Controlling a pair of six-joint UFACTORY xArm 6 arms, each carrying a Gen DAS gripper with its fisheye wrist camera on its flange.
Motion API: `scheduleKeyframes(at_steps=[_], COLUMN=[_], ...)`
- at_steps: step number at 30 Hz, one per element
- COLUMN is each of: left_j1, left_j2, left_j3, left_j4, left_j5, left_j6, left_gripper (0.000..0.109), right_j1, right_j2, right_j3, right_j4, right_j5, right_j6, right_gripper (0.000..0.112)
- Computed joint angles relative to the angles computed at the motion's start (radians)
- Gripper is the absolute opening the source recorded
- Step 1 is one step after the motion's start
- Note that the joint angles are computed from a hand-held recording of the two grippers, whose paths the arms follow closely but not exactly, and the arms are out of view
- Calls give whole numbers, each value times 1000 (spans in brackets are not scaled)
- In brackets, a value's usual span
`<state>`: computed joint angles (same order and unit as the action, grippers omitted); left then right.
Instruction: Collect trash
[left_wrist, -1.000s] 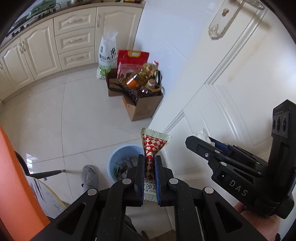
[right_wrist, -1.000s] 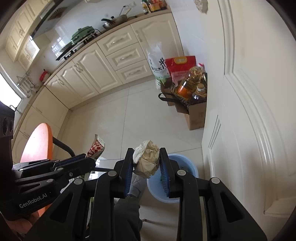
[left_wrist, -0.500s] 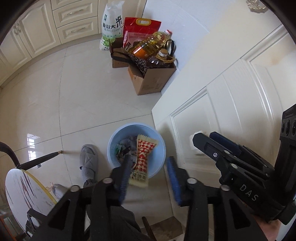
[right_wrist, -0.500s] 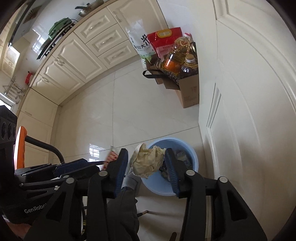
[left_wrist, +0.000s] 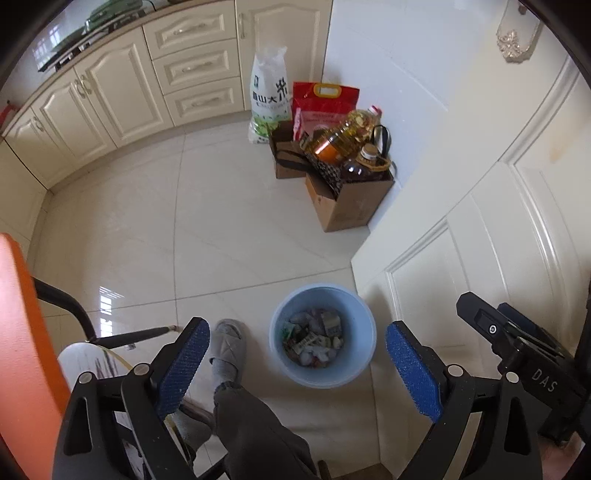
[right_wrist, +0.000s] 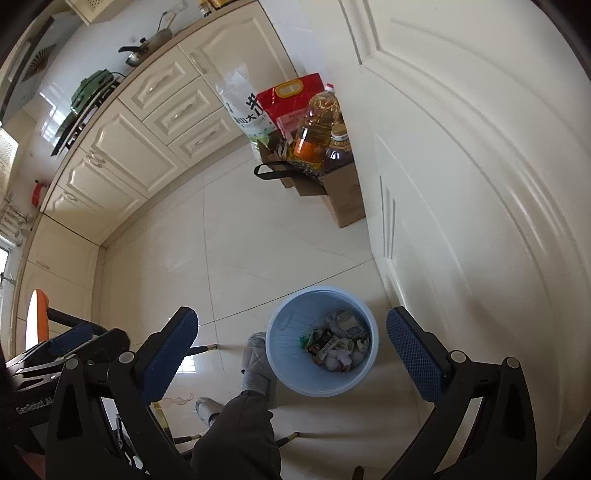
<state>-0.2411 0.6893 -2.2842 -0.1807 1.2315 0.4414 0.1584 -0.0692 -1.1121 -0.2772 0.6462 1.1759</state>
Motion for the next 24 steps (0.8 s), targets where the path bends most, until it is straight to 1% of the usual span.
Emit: scheduleKeyframes(at_steps=[2,6,9,12,17,19,21,22,24], left_j1=[-1,21,67,128,276,348,441,484,574], left_j2=[-111,-310,-452,-596,-822,-921,-1014,-1063,-1134], left_j3=[163,414,563,702,913,999,1065,1102,1153], left_j4=[-14,-84,-157,-244,-373,-432,-500,-539,-613], left_j5=[-85,-203,-264,-313,-375,-395,-400,-402,-400], left_j6=[5,59,132,197,318,363,416,443,497], left_gripper=[94,94,94,96,96,96,98,102,102], right_j1=[11,53,96,158,291,351,409,445,504], right_j2=[-10,-38,-56,-60,-8,22,66,96,159], right_j3=[-11,-53,-116,-197,-386,-465,-561,-621,-739], right_j4=[-9,-65,-124,-193,-281,-321,-356,-380,-413], right_j5=[5,39,87,135,228,256,291,312,344], right_j6=[6,32,55,79,70,71,57,47,18], right_gripper=[103,103,103,103,103,103,103,103,103])
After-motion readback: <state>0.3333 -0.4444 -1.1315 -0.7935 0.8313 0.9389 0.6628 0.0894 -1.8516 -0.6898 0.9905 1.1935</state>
